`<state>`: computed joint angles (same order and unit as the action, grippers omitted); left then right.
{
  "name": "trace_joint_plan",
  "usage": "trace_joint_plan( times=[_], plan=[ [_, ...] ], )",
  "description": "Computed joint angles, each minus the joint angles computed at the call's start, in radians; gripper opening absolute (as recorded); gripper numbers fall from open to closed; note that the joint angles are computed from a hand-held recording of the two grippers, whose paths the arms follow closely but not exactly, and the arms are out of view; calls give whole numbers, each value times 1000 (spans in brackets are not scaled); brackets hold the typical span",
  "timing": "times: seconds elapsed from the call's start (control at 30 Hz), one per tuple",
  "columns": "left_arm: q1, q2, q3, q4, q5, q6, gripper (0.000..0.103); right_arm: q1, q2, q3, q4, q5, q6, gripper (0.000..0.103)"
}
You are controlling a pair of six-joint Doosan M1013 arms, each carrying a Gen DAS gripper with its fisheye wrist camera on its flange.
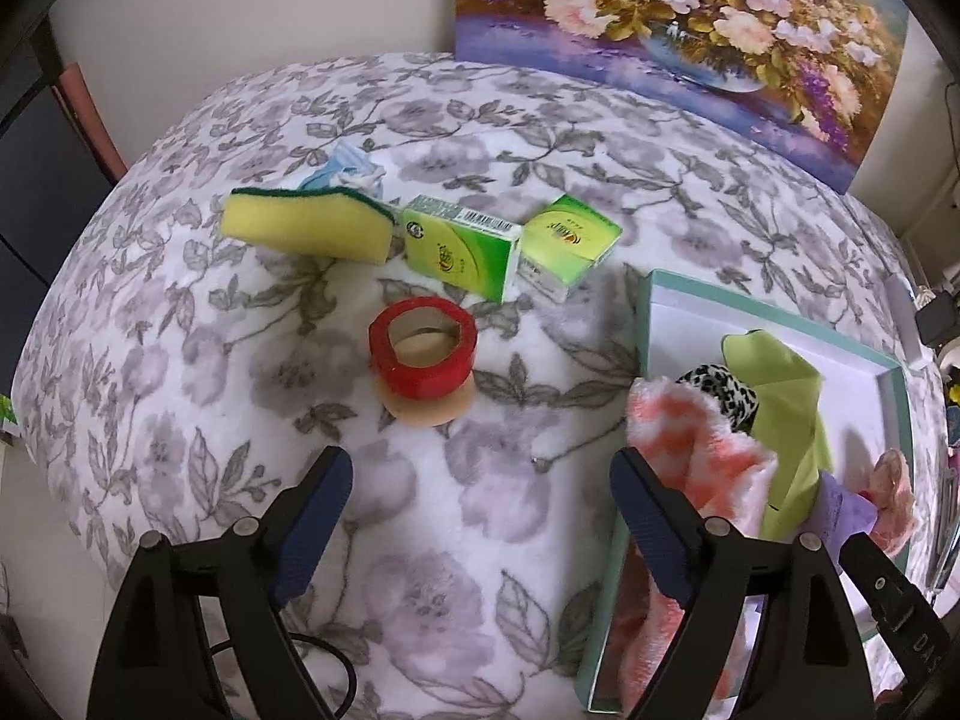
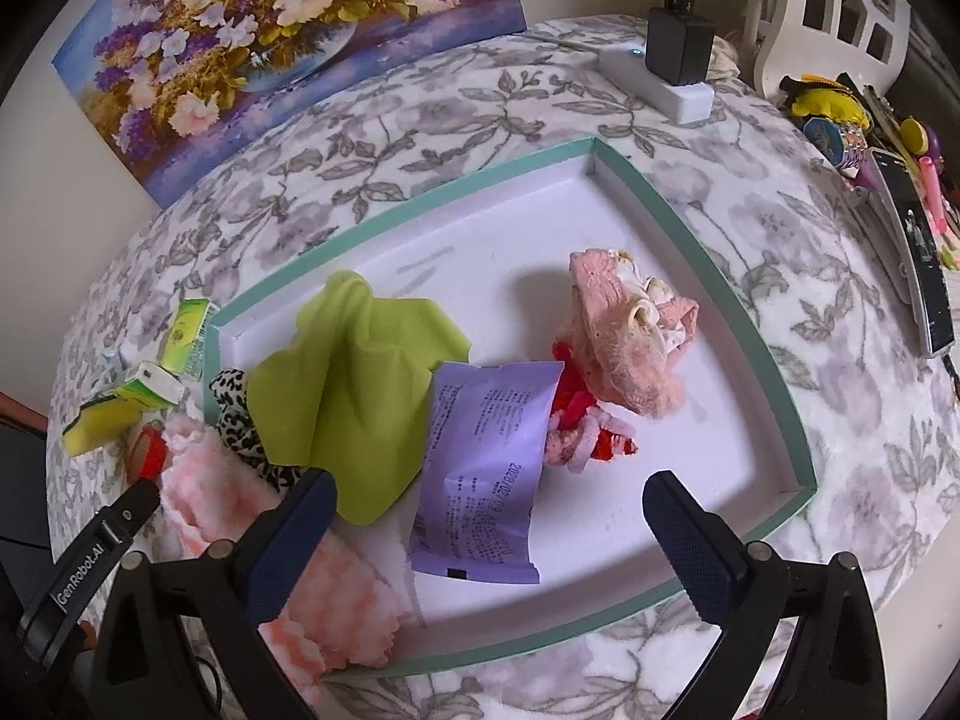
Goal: Organize soft objects
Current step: 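Move both tools back over the sponge and red tape roll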
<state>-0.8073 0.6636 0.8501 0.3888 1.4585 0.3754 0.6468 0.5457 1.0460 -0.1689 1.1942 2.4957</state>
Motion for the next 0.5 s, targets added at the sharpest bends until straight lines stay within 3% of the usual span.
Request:
trace_joint_plan(
  times=[0.3,0.5],
  plan=[
    [0,0,-2,30,19,-15,88,11,15,-25,-15,14,-46,103],
    [15,-23,29,77,31,-98,88,29,17,-44,-16,-48,-76,103]
  ],
)
